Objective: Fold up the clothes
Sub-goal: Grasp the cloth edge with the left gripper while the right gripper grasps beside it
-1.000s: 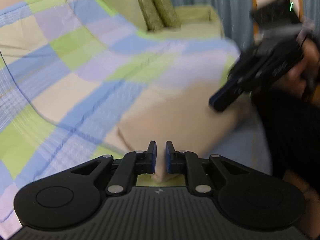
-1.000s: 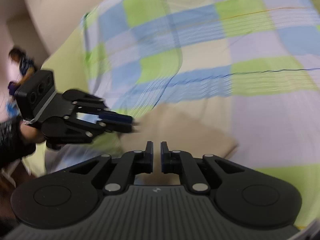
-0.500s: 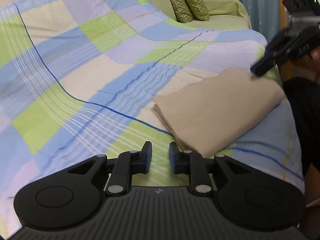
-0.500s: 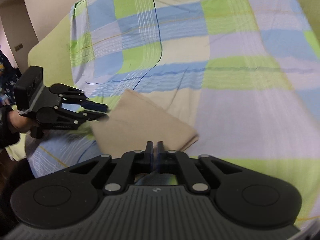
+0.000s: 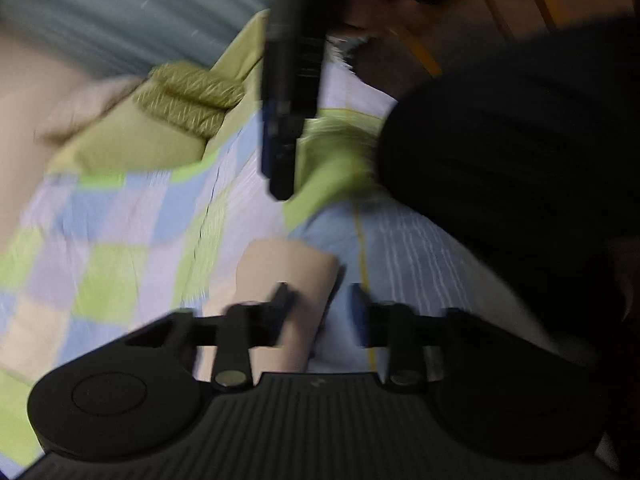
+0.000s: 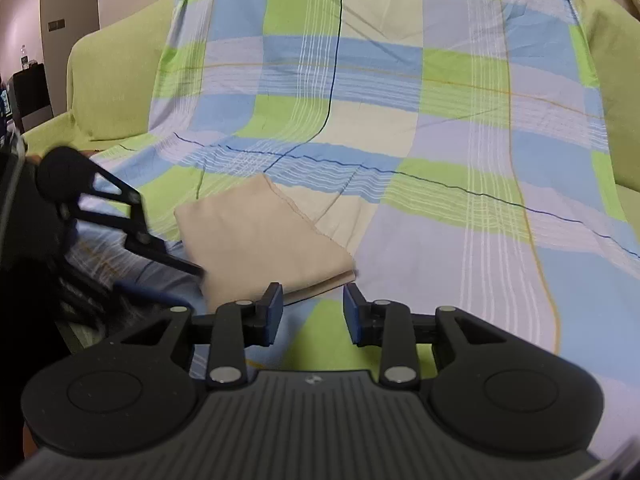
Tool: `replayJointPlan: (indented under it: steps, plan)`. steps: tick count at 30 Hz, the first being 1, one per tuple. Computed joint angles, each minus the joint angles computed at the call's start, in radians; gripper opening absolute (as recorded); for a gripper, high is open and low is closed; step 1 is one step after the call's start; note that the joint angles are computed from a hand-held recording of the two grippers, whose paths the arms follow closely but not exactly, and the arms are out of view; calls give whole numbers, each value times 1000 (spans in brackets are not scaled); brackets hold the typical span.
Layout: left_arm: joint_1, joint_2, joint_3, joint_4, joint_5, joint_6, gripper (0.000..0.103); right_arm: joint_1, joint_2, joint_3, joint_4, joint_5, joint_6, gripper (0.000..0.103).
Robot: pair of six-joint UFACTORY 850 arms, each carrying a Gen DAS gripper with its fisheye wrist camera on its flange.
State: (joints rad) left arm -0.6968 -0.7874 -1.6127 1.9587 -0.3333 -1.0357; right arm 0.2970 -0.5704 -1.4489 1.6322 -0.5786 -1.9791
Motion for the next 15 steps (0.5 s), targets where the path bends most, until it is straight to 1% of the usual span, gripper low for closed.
replayJointPlan:
  steps: [3, 5, 7, 8, 10, 11, 12, 14, 15]
  plan:
    - [-21, -36, -21, 27, -85, 68, 50, -7, 8, 16, 25, 0, -20, 31]
    - [-32, -58, -41, 19, -134, 105, 50, -11, 6, 18, 39, -1, -26, 32]
    - [-40, -82, -65, 29, -176, 113, 50, -13, 3, 19, 51, -6, -31, 33]
    - [-41, -95, -80, 29, -188, 115, 50, -13, 2, 18, 55, -8, -36, 34]
    - [-39, -135, -136, -20, -205, 171, 48, -11, -2, 15, 58, -15, -47, 36]
    - [-38, -147, -159, -54, -202, 202, 38, -10, -4, 14, 60, -15, -57, 37]
    - [-33, -148, -174, -108, -177, 231, 31, -8, -5, 14, 61, -12, -68, 38]
    - [-22, -130, -173, -161, -126, 221, 28, 1, -1, 18, 66, 8, -142, 39]
    - [-9, -109, -162, -195, -76, 194, 27, 5, 2, 20, 69, 17, -181, 39]
